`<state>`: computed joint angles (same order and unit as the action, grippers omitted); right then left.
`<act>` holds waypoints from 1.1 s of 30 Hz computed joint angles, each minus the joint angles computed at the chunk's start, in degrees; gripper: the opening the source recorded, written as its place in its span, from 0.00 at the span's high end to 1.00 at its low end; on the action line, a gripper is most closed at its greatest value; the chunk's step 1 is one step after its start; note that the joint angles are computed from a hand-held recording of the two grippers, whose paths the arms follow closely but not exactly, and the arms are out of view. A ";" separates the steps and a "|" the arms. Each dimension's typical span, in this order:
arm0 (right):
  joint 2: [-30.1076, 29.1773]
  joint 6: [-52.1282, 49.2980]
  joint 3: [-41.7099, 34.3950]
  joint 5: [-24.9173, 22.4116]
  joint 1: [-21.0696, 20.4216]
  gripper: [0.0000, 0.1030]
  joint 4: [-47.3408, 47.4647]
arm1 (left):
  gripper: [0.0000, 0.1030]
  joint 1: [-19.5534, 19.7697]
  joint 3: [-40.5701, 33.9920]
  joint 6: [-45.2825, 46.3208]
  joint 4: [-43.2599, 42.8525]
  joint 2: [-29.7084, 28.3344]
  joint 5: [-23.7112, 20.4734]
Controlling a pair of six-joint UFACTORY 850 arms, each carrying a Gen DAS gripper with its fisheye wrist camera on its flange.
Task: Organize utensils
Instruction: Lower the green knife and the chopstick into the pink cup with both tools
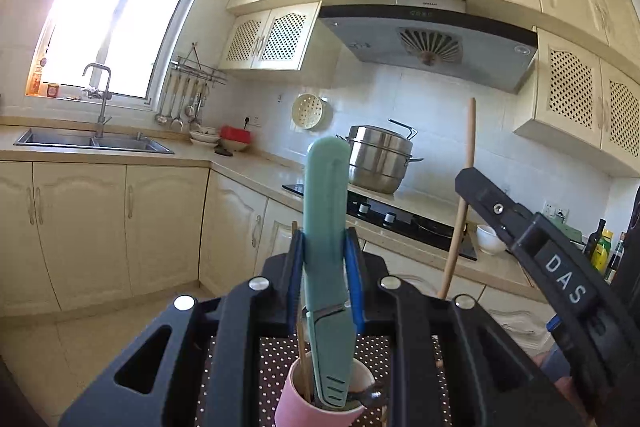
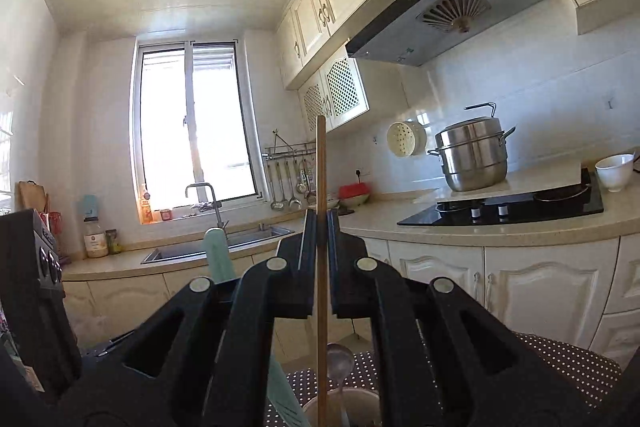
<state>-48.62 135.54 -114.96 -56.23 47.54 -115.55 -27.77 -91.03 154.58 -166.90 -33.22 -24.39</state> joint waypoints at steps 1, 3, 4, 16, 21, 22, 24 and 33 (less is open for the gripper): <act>-0.49 0.07 -0.54 -0.05 -0.21 0.94 0.07 | 0.81 -0.03 -0.71 0.63 -0.64 -0.68 0.09; -1.44 0.17 -1.55 -0.04 -0.56 0.95 0.31 | 0.81 0.06 -1.88 -0.58 0.62 -2.08 -0.20; -1.81 0.18 -1.84 -0.12 -0.64 0.95 0.34 | 0.81 0.10 -2.54 -1.01 0.98 -2.71 0.04; -4.17 -2.48 -3.56 -0.98 -0.78 0.94 1.15 | 0.80 0.75 -5.30 -7.88 8.32 -6.06 1.53; -4.36 -2.53 -3.68 -0.75 -0.76 0.94 1.82 | 0.74 0.75 -4.55 -6.27 7.72 -5.58 0.88; -4.38 -2.51 -3.68 -0.68 -0.73 0.94 2.01 | 0.73 0.69 -4.47 -5.64 7.15 -5.48 1.03; -4.37 -2.69 -3.62 -0.38 -0.69 0.94 2.34 | 0.72 0.77 -3.97 -5.46 6.94 -5.14 0.62; -3.64 -4.84 -2.70 1.05 -0.21 0.94 5.12 | 0.64 0.81 -2.89 -3.63 5.34 -4.28 2.31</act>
<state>-52.27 130.70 -117.66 -55.18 47.34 -110.44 -26.96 -93.93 150.96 -161.57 -37.50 -22.08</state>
